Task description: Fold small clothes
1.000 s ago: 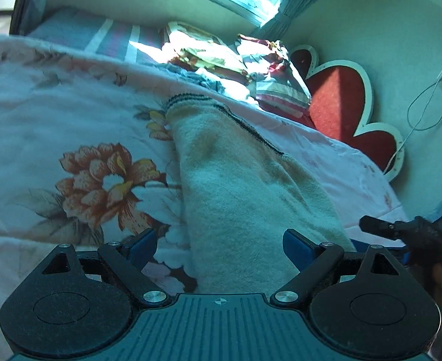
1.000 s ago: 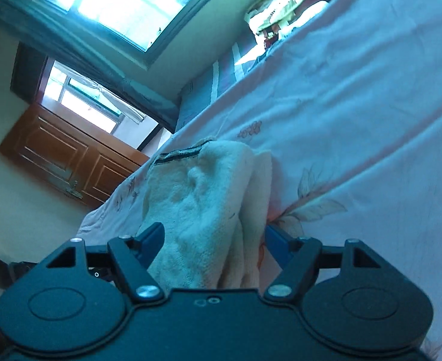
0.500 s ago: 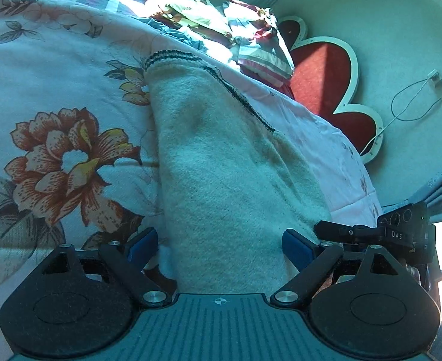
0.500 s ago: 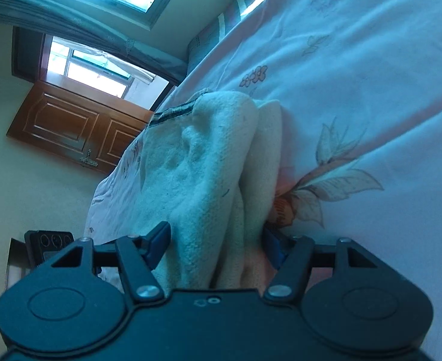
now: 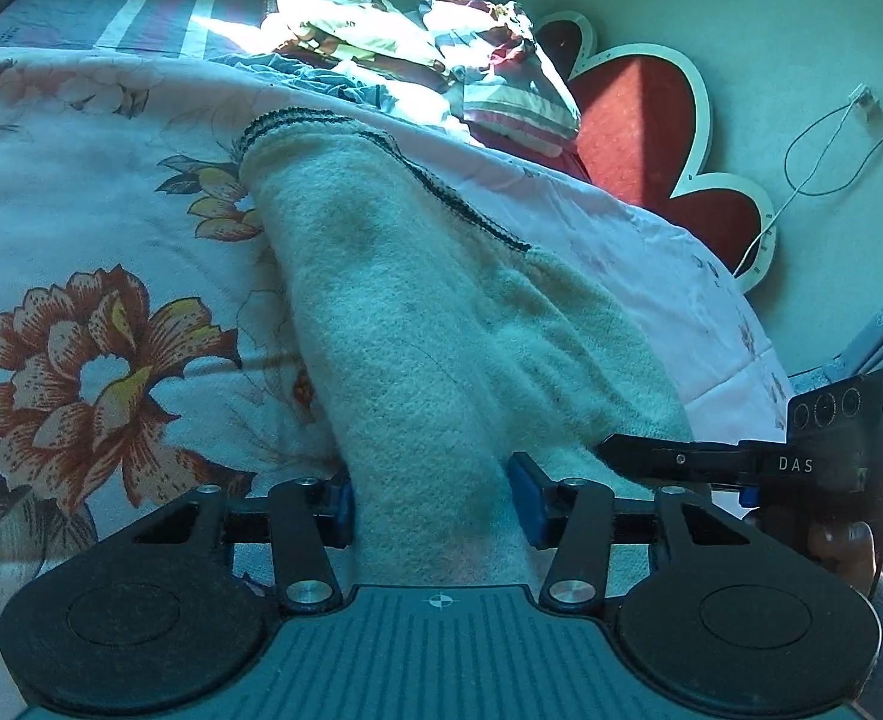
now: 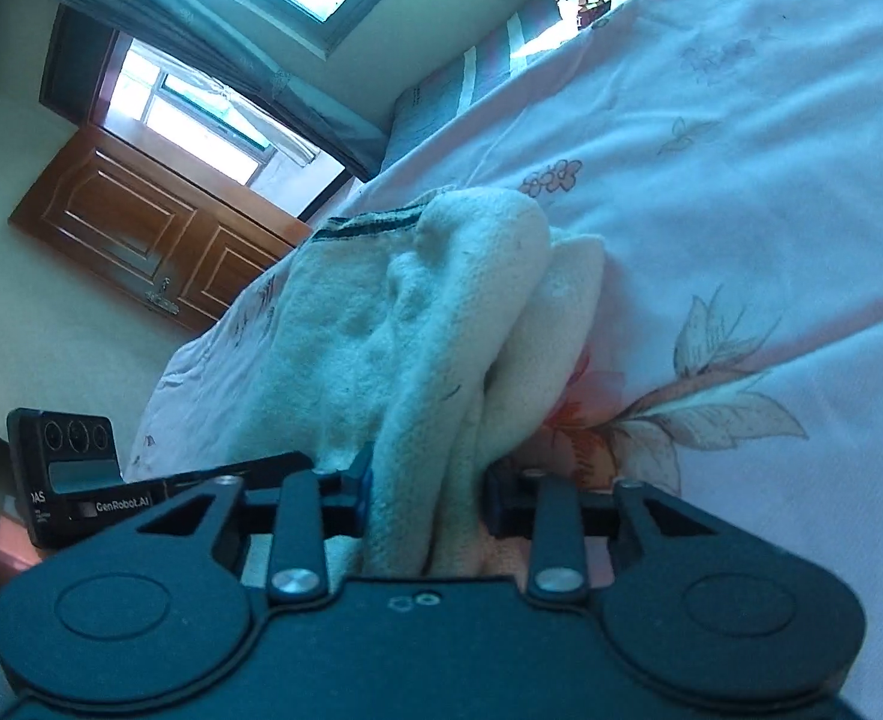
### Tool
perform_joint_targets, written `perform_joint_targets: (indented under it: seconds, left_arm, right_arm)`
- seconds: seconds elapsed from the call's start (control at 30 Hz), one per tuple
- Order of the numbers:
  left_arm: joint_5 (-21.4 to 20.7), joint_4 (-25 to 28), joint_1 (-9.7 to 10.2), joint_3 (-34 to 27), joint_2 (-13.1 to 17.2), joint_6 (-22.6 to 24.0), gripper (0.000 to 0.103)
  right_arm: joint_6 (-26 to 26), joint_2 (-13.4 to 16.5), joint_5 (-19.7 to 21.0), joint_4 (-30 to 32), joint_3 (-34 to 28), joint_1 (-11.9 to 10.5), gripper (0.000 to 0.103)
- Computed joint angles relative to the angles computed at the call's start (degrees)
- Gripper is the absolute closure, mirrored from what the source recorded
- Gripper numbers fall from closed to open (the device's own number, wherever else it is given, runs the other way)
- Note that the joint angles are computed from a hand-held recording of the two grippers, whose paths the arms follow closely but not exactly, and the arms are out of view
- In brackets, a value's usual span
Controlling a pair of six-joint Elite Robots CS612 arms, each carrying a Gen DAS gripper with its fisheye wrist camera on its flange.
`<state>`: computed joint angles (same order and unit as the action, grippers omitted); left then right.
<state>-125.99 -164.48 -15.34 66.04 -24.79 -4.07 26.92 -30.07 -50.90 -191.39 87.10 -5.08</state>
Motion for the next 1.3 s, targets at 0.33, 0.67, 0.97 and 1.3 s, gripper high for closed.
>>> perform_joint_targets:
  seconds: [0.33, 0.67, 0.97, 1.3]
  left_arm:
    - [0.71, -2.66, 0.44, 6.38, -5.21, 5.07, 0.058]
    - [1.46, -6.12, 4.62, 15.18, -11.24, 8.37, 0.058]
    - [4.49, -8.65, 10.82, 21.17, -13.09, 6.82, 0.058]
    - [7.99, -14.66, 13.74, 23.01, -9.93, 2.07, 0.033]
  right_arm:
    - [-1.59, -3.84, -2.22, -3.63, 3.67, 1.67, 0.073]
    - [-1.50, -5.44, -4.99, -7.62, 4.79, 6.79, 0.073]
    - [0.99, -1.61, -3.64, -7.08, -0.48, 12.80, 0.074]
    - [-1.49, 0.82, -5.46, 1.06, -4.03, 16.06, 0.074]
